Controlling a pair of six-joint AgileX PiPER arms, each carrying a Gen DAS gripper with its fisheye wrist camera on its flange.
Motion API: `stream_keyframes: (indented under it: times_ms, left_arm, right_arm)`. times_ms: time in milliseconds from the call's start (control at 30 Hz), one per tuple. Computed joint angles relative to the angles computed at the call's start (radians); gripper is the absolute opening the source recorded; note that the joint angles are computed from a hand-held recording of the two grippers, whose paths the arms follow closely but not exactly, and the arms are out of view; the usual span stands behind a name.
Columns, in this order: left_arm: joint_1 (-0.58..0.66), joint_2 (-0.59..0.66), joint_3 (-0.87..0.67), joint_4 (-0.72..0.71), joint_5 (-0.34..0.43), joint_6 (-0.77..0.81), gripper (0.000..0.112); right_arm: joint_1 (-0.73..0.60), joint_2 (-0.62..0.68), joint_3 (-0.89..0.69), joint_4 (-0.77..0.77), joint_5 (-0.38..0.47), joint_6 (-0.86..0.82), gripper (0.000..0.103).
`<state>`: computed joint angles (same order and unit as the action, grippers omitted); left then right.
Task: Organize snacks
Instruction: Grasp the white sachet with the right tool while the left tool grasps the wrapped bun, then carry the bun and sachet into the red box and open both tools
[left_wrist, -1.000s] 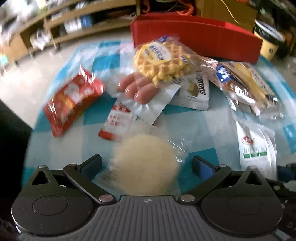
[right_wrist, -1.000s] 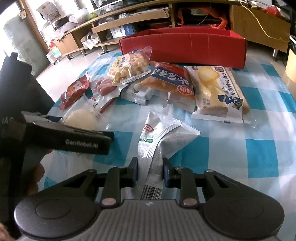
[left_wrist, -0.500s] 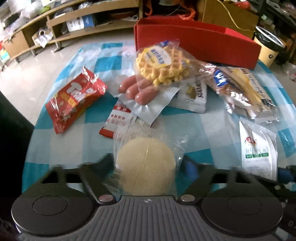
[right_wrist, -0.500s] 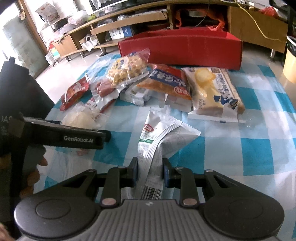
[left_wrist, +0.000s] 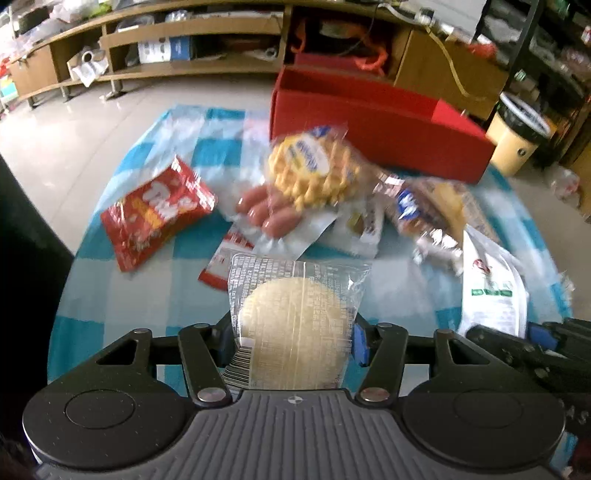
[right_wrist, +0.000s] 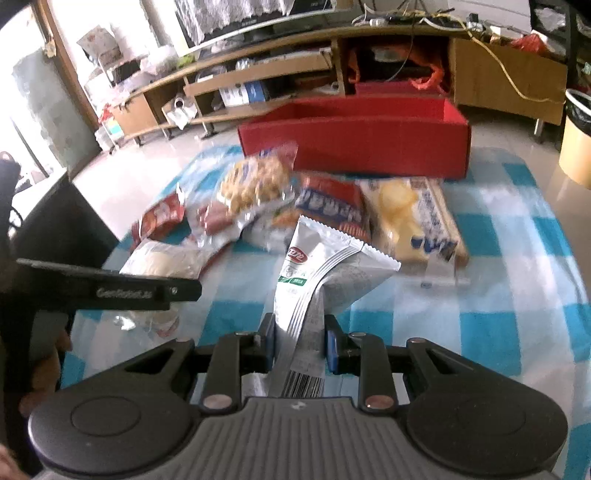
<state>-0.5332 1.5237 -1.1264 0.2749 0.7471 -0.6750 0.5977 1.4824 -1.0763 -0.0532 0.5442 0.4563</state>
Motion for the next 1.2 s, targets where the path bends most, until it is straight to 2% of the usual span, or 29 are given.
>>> stream_keyframes:
  times_ms: [333, 700, 933, 1067, 1200]
  left_arm:
    - [0.008, 0.023, -0.1, -0.037, -0.016, 0.035, 0.064]
    - [0.035, 0.171, -0.358, -0.004, 0.005, 0.089, 0.064]
    - [0.067, 0.361, -0.659, -0.014, 0.073, 0.172, 0.064]
    - [0.083, 0.518, -0.9, -0.012, 0.123, 0.209, 0.064]
    - [0.098, 0.722, -1.196, -0.019, 0.217, 0.248, 0.064]
  right_arm:
    - [-0.057, 0.037, -0.124, -0.014, 0.01, -0.038, 0.024]
    - [-0.106, 0.14, -0.285, 0.007, 0.021, -0.112, 0.024]
    - [-0.17, 0.275, -0.495, 0.044, 0.044, -0.195, 0.024]
    - [-0.215, 0.413, -0.705, 0.071, 0.099, -0.232, 0.024]
    - [-0.241, 0.584, -0.952, 0.041, 0.178, -0.234, 0.024]
